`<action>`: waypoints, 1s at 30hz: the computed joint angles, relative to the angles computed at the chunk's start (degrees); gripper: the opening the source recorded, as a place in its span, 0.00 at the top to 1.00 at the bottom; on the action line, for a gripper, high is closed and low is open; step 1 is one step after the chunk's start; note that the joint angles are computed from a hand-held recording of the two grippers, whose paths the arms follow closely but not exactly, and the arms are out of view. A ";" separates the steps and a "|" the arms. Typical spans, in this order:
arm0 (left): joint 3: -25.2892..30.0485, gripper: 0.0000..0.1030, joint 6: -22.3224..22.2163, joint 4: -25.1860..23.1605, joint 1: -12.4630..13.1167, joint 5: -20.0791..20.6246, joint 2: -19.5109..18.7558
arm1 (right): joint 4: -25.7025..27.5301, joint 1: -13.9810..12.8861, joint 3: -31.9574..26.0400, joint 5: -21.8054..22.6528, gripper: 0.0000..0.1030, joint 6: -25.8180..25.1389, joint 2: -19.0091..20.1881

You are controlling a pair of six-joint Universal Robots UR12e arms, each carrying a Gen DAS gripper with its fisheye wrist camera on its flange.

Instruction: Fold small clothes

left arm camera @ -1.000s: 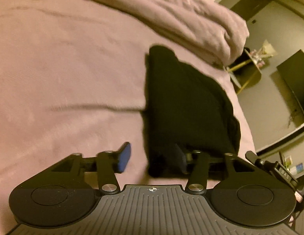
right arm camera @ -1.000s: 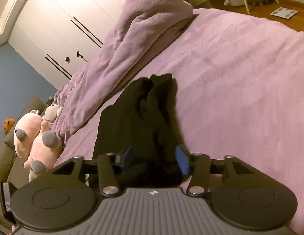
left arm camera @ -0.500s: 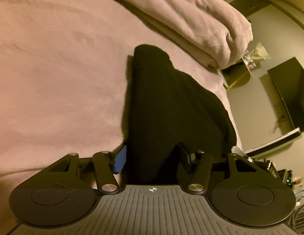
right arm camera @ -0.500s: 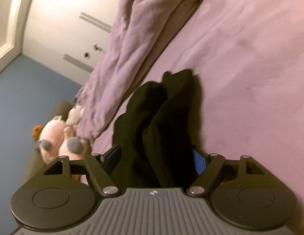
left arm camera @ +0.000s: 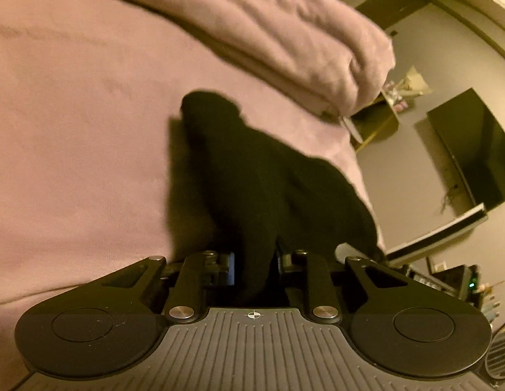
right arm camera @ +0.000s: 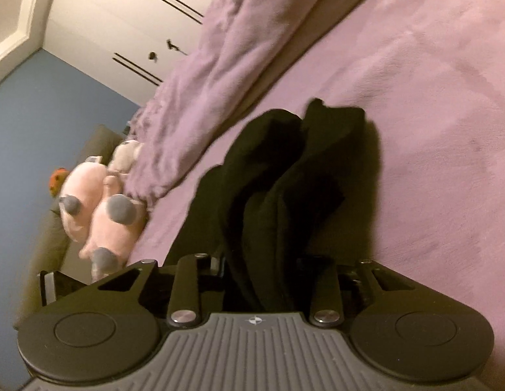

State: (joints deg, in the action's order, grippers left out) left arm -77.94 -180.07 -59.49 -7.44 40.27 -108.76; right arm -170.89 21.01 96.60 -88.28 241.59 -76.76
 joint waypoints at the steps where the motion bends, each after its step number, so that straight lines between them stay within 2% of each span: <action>1: 0.12 0.77 -0.60 -0.88 0.74 -0.35 0.48 | -0.32 0.12 -0.38 0.82 0.72 0.58 0.14; 2: 0.38 0.77 -0.71 -2.79 1.66 -1.22 0.89 | -0.61 0.35 -0.94 1.63 0.72 0.74 0.41; 4: 0.85 0.76 2.36 -6.92 3.29 -1.42 1.73 | -2.50 0.81 -1.63 3.69 0.72 3.53 1.18; 8: -1.51 0.76 3.84 -11.28 6.25 3.63 5.23 | -3.76 2.42 -3.78 8.94 0.73 6.55 3.25; 9: -2.54 0.76 4.42 -11.64 6.95 4.63 6.04 | -3.55 3.54 -4.85 10.92 0.73 7.48 4.30; 12: -5.68 0.69 3.69 -11.25 8.21 8.07 7.76 | -1.69 4.92 -5.86 11.04 0.72 6.03 4.98; 14: -8.58 0.60 2.61 -8.09 9.12 7.88 9.28 | 0.37 6.37 -6.22 8.21 0.65 5.09 4.96; 15: -9.98 0.55 3.20 -6.77 9.74 6.40 10.08 | 2.20 7.07 -6.36 5.87 0.57 4.74 4.59; 16: -11.41 0.44 3.78 -5.37 10.21 4.94 10.87 | 4.64 7.86 -6.59 3.20 0.36 4.21 4.11; 17: -12.94 0.36 4.58 -4.31 10.80 3.36 11.76 | 7.65 8.70 -6.91 0.67 0.22 2.99 3.54; 19: -14.43 0.34 7.17 -5.80 11.57 1.10 12.67 | 10.07 9.91 -6.43 -1.62 0.21 0.85 2.46; 21: -14.87 0.36 8.36 -9.12 11.88 0.30 12.83 | 8.77 10.72 -3.89 -0.88 0.21 1.14 1.02; 22: -14.47 0.43 8.93 -11.97 11.73 0.43 12.57 | 8.83 10.71 -3.89 -0.87 0.22 1.11 1.01; 23: -14.53 0.55 9.08 -12.60 11.66 0.04 12.53 | 9.17 11.15 -3.98 -1.40 0.29 1.08 1.07; 24: -14.58 0.59 8.69 -12.31 11.53 0.30 12.51 | 10.49 11.74 -4.98 -2.70 0.37 0.80 1.52; 25: -14.17 0.68 8.23 -12.75 11.36 0.92 12.34 | 12.19 12.14 -5.89 -3.59 0.53 0.13 1.82; 26: -13.44 0.79 8.11 -13.98 11.40 0.64 12.06 | 14.45 12.27 -6.86 -3.70 0.64 -0.04 2.09; 27: -12.86 0.80 8.65 -15.19 11.70 -0.67 11.92 | 17.05 12.26 -8.13 -2.75 0.69 0.39 2.47; 28: -12.34 0.82 9.55 -16.49 12.12 -2.12 11.97 | 17.24 12.25 -8.20 -2.70 0.73 0.44 2.46; 29: -11.61 0.83 10.01 -18.17 12.45 -3.54 11.86 | 15.10 11.93 -7.67 -0.36 0.74 2.79 2.49; 30: -10.79 0.83 10.31 -20.74 12.78 -4.62 11.72 | 10.56 10.92 -6.15 3.18 0.75 7.22 1.89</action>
State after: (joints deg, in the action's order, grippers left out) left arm -88.73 -169.76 -80.23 5.34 35.65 -97.04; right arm -160.33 31.92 90.45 -85.10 248.80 -74.87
